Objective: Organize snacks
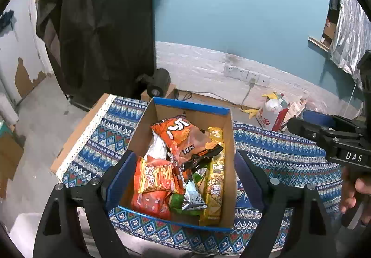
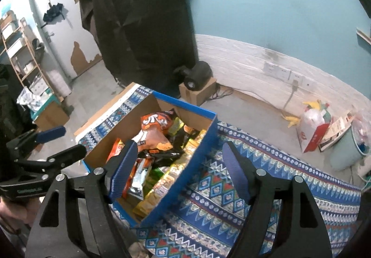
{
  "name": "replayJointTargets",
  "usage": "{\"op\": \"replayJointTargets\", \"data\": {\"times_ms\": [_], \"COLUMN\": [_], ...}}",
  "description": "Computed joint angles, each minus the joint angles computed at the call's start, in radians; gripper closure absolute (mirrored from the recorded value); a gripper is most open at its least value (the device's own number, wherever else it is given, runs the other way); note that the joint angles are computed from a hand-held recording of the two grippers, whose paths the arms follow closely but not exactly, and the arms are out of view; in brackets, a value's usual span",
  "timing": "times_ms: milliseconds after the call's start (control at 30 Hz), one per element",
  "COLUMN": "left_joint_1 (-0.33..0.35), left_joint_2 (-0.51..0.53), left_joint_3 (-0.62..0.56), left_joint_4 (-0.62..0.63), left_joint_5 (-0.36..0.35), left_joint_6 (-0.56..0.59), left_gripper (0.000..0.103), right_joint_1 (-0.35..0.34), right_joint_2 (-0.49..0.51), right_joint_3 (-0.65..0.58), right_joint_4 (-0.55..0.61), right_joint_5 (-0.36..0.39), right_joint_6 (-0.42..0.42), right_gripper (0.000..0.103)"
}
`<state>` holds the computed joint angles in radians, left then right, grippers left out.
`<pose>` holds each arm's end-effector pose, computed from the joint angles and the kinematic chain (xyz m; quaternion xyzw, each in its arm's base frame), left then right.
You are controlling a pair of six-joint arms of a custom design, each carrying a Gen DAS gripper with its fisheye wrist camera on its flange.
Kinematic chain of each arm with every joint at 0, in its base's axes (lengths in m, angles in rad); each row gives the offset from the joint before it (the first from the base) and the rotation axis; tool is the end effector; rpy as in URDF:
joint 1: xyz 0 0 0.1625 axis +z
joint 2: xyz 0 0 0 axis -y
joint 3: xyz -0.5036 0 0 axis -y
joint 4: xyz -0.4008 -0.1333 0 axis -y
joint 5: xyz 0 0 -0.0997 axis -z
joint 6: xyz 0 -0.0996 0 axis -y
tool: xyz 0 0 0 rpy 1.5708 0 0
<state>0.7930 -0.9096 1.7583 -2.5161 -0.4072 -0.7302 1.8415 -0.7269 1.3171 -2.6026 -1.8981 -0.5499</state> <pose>-0.3151 -0.6402 0.2296 -0.0067 0.8349 -0.4052 0.3725 0.3221 -0.7821 0.2315 0.3513 -0.8970 0.1919 0.1875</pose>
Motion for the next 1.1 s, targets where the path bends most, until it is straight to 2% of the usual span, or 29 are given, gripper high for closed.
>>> {"op": "replayJointTargets", "data": {"times_ms": [233, 400, 500, 900, 1100], "left_joint_1": [-0.016, -0.019, -0.021, -0.022, -0.022], "left_joint_2": [0.015, 0.029, 0.033, 0.039, 0.036], "left_joint_3": [-0.019, -0.036, -0.046, -0.054, -0.061], "left_joint_4": [0.03, 0.045, 0.074, 0.107, 0.164], "left_joint_5": [0.017, 0.016, 0.025, 0.043, 0.038], "left_joint_6": [0.004, 0.014, 0.003, -0.017, -0.066], "left_gripper": [0.009, 0.008, 0.004, 0.003, 0.003], "right_joint_1": [-0.008, -0.011, -0.016, -0.021, -0.021], "right_joint_2": [-0.03, -0.038, -0.044, -0.045, -0.045], "right_joint_3": [0.042, 0.046, 0.047, 0.044, 0.046], "right_joint_4": [-0.063, -0.059, -0.06, -0.047, -0.053], "right_joint_5": [-0.027, -0.029, -0.026, -0.026, -0.029], "right_joint_6": [-0.02, -0.012, -0.012, -0.01, -0.011], "right_gripper": [0.023, 0.023, 0.023, 0.023, 0.023]}}
